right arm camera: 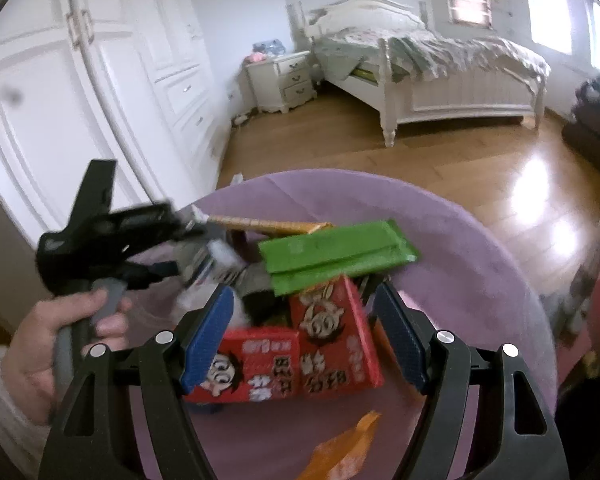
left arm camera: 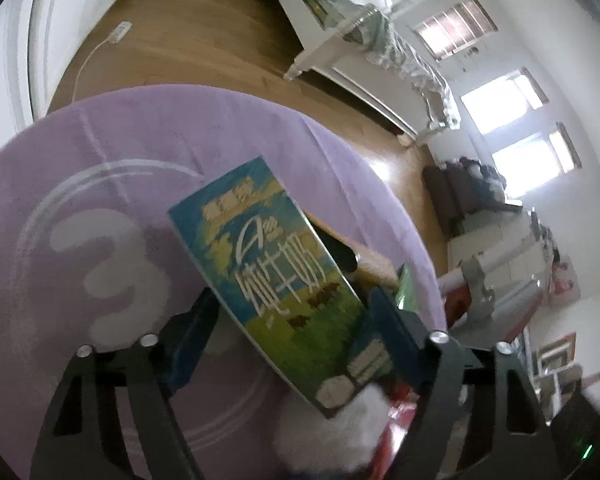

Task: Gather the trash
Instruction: 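Grasp the blue-green milk carton with left tool while right tool grasps a yellow stick, then carry carton and stick to the black bin and open both tools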

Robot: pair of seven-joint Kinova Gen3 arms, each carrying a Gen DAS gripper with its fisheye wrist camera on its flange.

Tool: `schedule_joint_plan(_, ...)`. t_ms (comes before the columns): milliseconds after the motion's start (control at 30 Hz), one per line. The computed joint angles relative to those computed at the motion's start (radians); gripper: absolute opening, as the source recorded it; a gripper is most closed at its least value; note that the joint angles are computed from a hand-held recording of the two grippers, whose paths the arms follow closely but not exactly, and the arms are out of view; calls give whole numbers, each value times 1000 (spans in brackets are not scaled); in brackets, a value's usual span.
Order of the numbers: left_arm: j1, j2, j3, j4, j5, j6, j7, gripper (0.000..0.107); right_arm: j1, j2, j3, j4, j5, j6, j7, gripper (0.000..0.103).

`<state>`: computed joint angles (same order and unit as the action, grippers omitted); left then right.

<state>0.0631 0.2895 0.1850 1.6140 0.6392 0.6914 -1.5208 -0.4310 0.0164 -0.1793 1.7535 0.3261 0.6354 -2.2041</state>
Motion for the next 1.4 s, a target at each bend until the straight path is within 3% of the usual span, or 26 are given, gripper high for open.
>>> schedule_joint_plan(100,-34,-13,12,9,-6,45,-93,69,62,75,-66,-123,-3,98,122,73)
schedule_joint_plan(200,-46,-19,1,1,-11,101,-175,66,146,191,-193,-262,38,204,244,73)
schedule_joint_plan(300,-58,-24,-8,-1,1,138,-241,64,102,313,-220,-401,99,320,366,73)
schedule_joint_plan(367,-68,-24,-15,1,13,153,-279,63,42,381,-187,-494,116,393,447,73)
schedule_joint_plan(433,-67,-36,-21,16,22,148,-302,61,-43,441,-97,-587,95,450,529,73)
schedule_joint_plan(467,-67,-39,-24,22,26,145,-312,61,-76,465,-51,-629,65,473,564,68)
schedule_joint_plan(567,-77,-54,-28,53,62,134,-361,60,-134,519,67,-726,-52,521,632,31)
schedule_joint_plan(633,-79,-66,-33,73,80,128,-381,59,-145,540,105,-765,-90,541,624,23)
schedule_joint_plan(700,-79,-77,-41,89,92,118,-387,58,-147,518,149,-737,-157,497,625,12)
schedule_joint_plan(800,-80,-115,-48,131,123,79,-420,56,-140,443,175,-630,-219,375,604,8)
schedule_joint_plan(933,-80,-164,-61,172,183,53,-482,55,-59,280,109,-457,-264,212,506,6)
schedule_joint_plan(1067,-64,-220,-79,210,231,33,-527,54,51,108,41,-278,-400,49,477,6)
schedule_joint_plan(1267,-28,-304,-111,266,335,37,-611,54,104,-135,64,-10,-624,-158,537,6)
schedule_joint_plan(1400,23,-340,-115,284,382,29,-649,54,139,-278,39,124,-604,-214,429,6)
